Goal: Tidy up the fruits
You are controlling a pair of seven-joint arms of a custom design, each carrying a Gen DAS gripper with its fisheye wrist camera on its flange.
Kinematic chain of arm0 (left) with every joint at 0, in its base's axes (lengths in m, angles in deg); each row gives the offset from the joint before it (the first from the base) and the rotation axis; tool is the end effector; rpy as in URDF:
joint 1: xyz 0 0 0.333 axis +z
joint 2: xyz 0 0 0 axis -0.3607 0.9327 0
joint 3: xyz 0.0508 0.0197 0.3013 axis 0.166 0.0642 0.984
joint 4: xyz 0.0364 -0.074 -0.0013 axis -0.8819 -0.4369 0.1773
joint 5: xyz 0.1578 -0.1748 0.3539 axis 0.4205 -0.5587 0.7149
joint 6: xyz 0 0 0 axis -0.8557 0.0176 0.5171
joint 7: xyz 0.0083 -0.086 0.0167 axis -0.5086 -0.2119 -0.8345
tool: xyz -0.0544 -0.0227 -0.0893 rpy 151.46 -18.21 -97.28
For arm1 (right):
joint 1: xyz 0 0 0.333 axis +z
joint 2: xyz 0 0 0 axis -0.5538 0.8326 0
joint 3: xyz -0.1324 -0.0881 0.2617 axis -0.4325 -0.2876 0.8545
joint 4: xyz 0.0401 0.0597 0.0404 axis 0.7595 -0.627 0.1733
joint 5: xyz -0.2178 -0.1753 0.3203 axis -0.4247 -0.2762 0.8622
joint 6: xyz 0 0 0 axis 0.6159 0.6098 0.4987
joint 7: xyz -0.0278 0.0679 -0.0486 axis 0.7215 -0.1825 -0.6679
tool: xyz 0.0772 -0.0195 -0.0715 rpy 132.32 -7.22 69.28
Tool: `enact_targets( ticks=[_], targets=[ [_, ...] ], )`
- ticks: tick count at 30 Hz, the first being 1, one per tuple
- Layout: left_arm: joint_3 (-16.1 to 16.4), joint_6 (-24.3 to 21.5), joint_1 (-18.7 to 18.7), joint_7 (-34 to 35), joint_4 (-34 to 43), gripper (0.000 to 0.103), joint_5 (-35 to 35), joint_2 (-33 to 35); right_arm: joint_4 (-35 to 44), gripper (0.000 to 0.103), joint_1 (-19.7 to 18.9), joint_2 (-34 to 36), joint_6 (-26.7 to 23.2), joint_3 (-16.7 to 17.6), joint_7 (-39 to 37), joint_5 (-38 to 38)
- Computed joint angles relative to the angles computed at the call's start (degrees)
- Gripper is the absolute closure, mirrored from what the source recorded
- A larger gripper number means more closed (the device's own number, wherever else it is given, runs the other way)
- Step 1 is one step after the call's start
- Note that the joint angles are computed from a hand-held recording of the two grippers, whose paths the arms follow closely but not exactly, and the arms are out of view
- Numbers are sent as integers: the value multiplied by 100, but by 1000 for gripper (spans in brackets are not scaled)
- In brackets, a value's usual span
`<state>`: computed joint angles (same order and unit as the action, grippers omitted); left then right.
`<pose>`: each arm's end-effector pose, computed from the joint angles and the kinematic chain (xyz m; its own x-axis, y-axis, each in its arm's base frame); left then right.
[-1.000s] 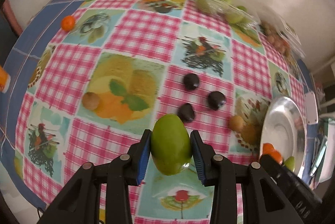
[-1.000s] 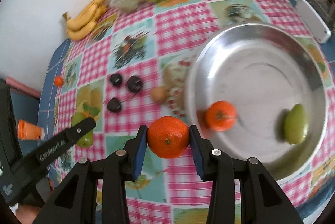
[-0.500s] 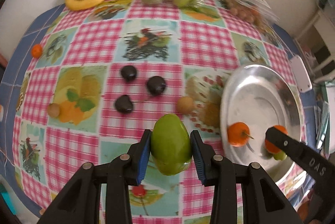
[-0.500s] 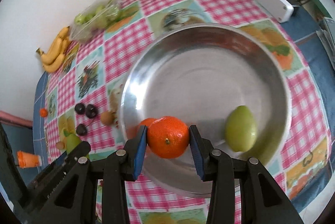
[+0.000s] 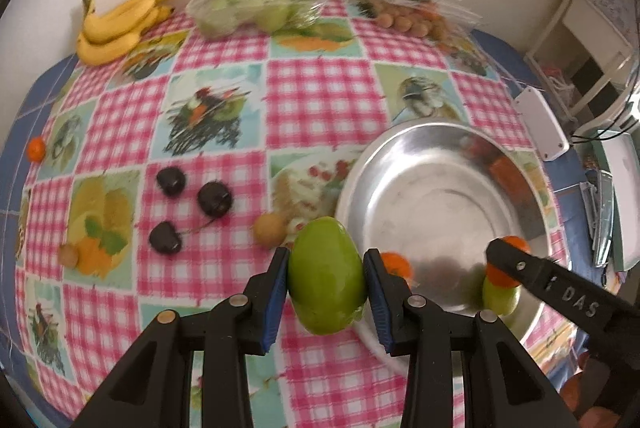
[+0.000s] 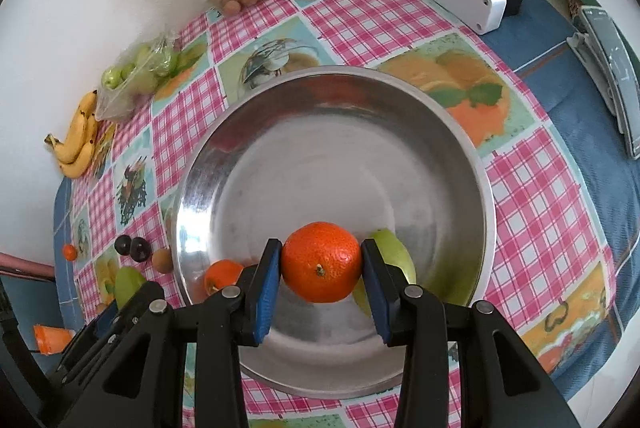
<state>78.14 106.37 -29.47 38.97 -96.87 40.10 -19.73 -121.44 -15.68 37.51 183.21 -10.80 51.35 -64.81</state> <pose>0.5073 -0.1401 0.3789 0.2454 -0.9601 0.1339 -0.8862 -0.2782 -0.3706 0.5507 0.2686 0.3646 -0.0322 -0.9476 -0.3177 -0.9640 0.1134 -0.2406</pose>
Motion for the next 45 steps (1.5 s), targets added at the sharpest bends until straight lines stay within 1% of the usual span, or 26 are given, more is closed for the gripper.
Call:
enact_targets(
  ticks=[8, 12, 24, 36, 45],
  targets=[
    [-140, 246, 29, -34, 460, 63, 288, 537, 94, 61, -91, 153, 183, -6, -41, -21],
    [-214, 265, 66, -116, 679, 63, 566, 756, 175, 61, -172, 241, 209, 22, -109, 17],
    [-304, 344, 178, -19, 1003, 63, 477, 1177, 540, 61, -310, 596, 109, 99, -73, -153],
    [-423, 221, 201, 163, 1233, 63, 263, 1480, 782, 61, -393, 899, -28, 174, 82, -330],
    [-467, 155, 243, 303, 1295, 63, 107, 1600, 797, 61, -452, 926, 2, 231, 71, -289]
  ],
)
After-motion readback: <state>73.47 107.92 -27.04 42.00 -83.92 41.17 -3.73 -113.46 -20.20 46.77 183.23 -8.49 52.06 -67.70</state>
